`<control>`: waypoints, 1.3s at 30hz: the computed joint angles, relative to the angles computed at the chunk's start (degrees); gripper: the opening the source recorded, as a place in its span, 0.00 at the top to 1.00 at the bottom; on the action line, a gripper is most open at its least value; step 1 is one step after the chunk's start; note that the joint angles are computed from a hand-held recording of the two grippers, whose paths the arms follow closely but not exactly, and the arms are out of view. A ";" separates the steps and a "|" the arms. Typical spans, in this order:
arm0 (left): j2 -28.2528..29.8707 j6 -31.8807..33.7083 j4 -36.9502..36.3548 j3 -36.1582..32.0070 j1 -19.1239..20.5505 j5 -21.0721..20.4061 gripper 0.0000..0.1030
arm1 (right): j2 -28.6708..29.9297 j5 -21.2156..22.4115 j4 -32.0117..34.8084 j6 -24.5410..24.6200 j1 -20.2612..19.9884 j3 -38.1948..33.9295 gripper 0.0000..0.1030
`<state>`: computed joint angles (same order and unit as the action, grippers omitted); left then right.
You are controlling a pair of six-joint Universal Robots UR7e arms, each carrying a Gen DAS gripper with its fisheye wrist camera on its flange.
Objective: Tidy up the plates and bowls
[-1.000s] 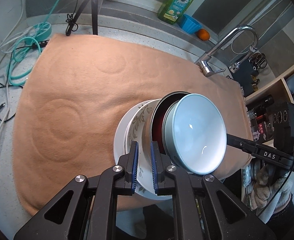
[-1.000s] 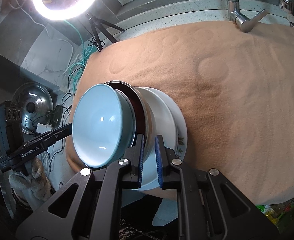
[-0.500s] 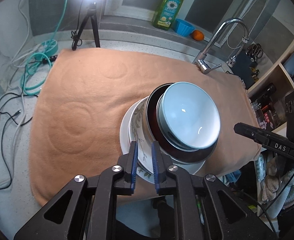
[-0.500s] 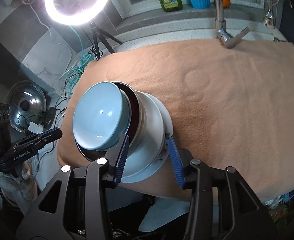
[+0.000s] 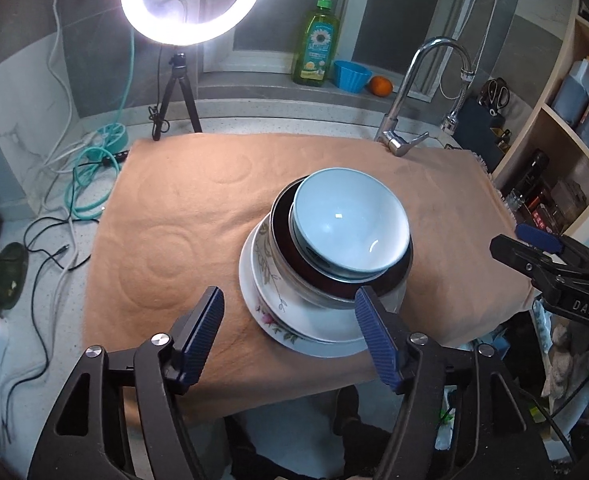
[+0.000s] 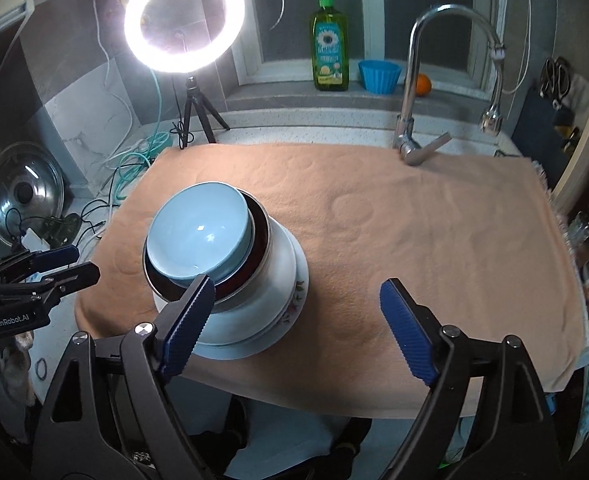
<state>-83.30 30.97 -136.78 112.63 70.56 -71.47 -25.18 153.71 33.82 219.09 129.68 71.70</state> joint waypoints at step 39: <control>-1.43 0.69 -6.06 2.32 -0.91 1.57 0.34 | 2.41 4.36 0.65 1.52 2.66 -3.20 0.08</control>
